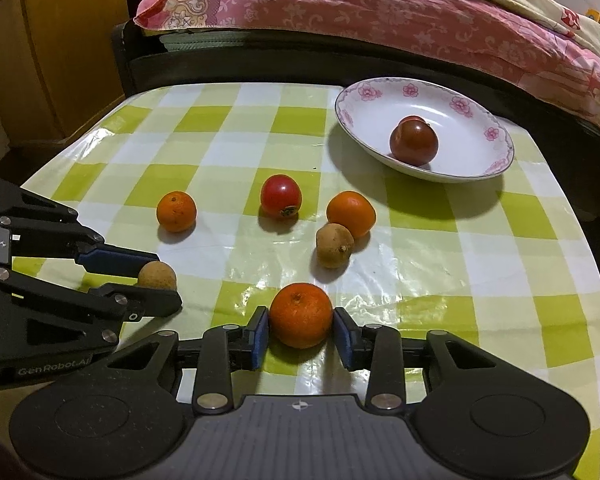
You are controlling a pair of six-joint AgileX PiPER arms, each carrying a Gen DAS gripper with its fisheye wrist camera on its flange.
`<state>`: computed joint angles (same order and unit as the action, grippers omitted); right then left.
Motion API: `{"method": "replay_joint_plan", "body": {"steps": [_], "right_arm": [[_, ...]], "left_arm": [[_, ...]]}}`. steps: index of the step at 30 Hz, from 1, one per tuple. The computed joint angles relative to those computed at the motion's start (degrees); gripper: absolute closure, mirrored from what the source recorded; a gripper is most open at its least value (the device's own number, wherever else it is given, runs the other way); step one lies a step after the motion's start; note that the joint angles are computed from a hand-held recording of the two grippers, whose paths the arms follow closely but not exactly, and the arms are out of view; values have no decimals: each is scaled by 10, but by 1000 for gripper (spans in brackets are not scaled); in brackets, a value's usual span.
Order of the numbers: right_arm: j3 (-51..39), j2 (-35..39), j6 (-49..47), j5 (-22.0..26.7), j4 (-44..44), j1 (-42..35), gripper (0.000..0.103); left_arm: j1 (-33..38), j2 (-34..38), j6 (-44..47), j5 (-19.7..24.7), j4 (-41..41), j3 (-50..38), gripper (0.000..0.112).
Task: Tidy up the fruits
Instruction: 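Carry the longan and tangerine over the plate with both grippers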
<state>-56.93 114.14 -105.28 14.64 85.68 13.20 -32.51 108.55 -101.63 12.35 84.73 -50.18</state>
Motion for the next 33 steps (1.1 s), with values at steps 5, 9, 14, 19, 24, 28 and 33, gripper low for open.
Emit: {"method": "replay_joint_plan", "body": {"steps": [5, 9, 14, 19, 24, 28, 33], "right_arm": [[1, 0, -8, 2, 10, -1, 71], [1, 0, -1, 5, 7, -3, 71], [-3, -1, 32, 1, -17, -1, 75], [-7, -7, 67, 14, -40, -12, 75], [-14, -15, 83, 27, -41, -19, 75], [-22, -21, 78, 31, -25, -24, 75], [-46, -15, 97, 35, -24, -34, 75]], "left_arm": [[-1, -1, -20, 1, 19, 3, 79], [-2, -2, 20, 4, -24, 0, 79], [1, 0, 85, 2, -92, -13, 80], [10, -4, 102, -6, -111, -30, 80], [14, 8, 153, 6, -152, -71, 80], [21, 23, 202, 12, -194, -113, 80], [31, 52, 291, 19, -276, -178, 80]]}}
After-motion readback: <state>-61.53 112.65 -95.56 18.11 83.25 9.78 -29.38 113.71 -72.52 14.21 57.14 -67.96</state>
